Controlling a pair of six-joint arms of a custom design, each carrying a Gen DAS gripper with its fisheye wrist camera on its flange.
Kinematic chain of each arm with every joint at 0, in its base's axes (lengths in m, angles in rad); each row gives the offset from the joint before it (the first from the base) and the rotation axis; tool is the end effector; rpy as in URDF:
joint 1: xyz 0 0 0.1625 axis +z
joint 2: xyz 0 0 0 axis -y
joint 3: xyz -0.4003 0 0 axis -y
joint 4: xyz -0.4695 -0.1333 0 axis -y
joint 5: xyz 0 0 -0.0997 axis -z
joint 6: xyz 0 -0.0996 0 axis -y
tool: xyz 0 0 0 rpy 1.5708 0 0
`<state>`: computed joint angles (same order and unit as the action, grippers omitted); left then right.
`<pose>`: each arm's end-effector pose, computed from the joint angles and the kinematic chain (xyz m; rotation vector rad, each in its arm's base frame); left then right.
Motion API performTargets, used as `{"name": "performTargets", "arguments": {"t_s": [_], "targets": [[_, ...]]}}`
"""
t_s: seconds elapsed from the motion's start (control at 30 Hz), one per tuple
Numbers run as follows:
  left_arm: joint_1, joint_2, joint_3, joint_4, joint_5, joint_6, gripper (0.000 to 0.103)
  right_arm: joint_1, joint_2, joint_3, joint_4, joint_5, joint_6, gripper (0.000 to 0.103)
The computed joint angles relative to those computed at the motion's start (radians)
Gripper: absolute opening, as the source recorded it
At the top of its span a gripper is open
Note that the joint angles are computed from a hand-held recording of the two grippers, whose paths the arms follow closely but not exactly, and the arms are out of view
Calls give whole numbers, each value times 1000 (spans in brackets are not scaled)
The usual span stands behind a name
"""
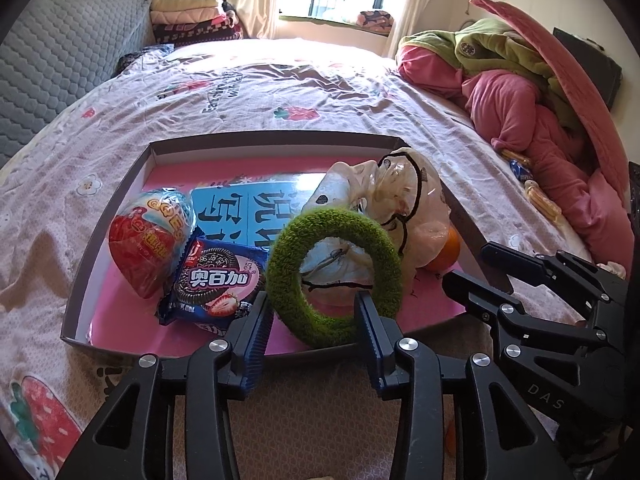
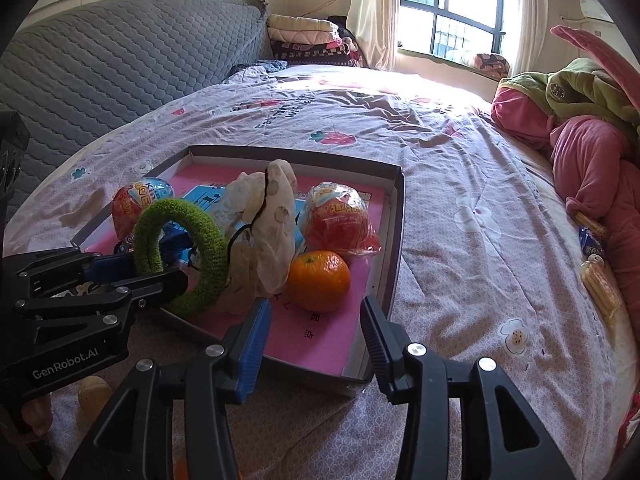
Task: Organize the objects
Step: 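Open both tools, releasing the ring and orange in the tray, then withdraw both tools and move toward the walnut and remaining orange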
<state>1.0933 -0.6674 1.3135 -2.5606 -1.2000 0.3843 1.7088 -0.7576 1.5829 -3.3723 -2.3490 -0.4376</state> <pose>-0.2238 -0.8012 0.0738 1.0658 2.5324 -0.5001 0.1624 -0.7083 0.1355 0.1556 -2.1139 0.9606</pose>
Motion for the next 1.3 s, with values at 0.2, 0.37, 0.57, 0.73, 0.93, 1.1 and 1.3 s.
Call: {"name": "performTargets", "arguments": {"t_s": [0.2,0.37,0.57,0.73,0.93,1.1,1.3], "targets": [[-2,-15,13,-1,2,-4,53,4,-8,8,-9,1,2,47],[-4,-23,20,-9,8,-4,56,7,-15,17,-22,4,2,47],[-4,-29,18,-21,20,-8,59,9,-21,22,-28,6,6,47],[-6,-39,22,-38,25,-14,59,11,-25,26,-43,10,2,48],[-10,-54,35,-44,30,-30,61,17,-29,30,-56,16,-7,50],[-21,-74,62,-71,40,-23,65,25,-32,37,-69,20,-21,50],[-33,-106,95,-91,48,-20,66,33,-44,52,-92,34,-29,54]]}}
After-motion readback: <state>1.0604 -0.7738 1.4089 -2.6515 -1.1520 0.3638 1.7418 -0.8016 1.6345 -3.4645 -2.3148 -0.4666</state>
